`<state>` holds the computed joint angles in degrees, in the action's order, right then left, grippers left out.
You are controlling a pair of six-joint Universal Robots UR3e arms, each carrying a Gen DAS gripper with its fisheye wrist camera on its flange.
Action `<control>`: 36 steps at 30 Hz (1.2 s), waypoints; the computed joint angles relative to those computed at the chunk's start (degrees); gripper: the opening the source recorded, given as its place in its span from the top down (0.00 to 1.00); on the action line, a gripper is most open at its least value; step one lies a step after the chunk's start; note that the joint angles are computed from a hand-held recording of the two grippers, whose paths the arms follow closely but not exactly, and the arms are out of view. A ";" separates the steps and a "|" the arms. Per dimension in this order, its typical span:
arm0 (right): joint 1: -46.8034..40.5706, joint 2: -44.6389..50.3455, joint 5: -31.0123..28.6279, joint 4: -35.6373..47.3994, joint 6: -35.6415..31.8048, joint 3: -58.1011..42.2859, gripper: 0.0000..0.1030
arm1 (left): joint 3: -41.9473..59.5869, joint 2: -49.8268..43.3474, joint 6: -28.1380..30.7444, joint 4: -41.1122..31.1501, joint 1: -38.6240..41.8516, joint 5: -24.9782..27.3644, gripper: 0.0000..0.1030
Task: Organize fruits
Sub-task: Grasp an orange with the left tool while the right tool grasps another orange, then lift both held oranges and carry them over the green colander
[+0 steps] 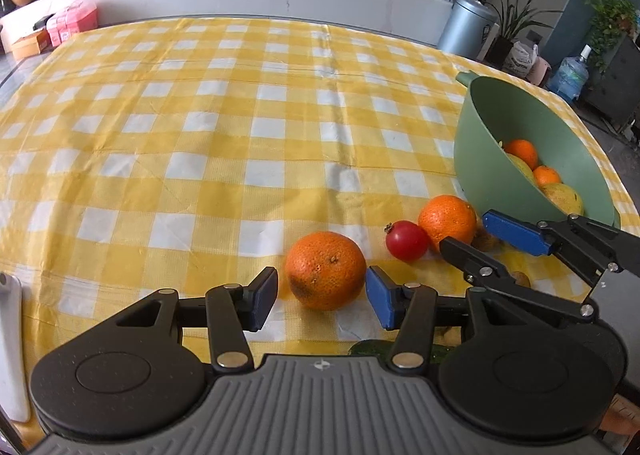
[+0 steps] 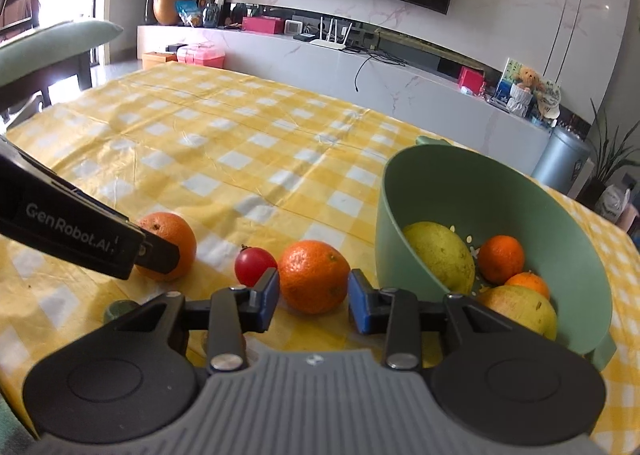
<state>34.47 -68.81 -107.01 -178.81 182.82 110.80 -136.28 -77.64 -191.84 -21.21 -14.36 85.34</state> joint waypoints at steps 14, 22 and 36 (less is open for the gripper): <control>4.51 6.24 -8.72 6.04 -3.82 -8.77 0.66 | -0.14 -3.65 -1.43 4.21 -0.32 -0.39 0.42; 4.48 6.18 -8.65 5.68 -3.90 -8.49 0.69 | -1.29 -4.05 -1.08 6.15 0.00 -1.18 0.49; 4.68 -1.49 -6.20 1.52 -3.54 -1.92 0.71 | -4.82 3.20 -2.77 8.29 0.09 -0.77 0.49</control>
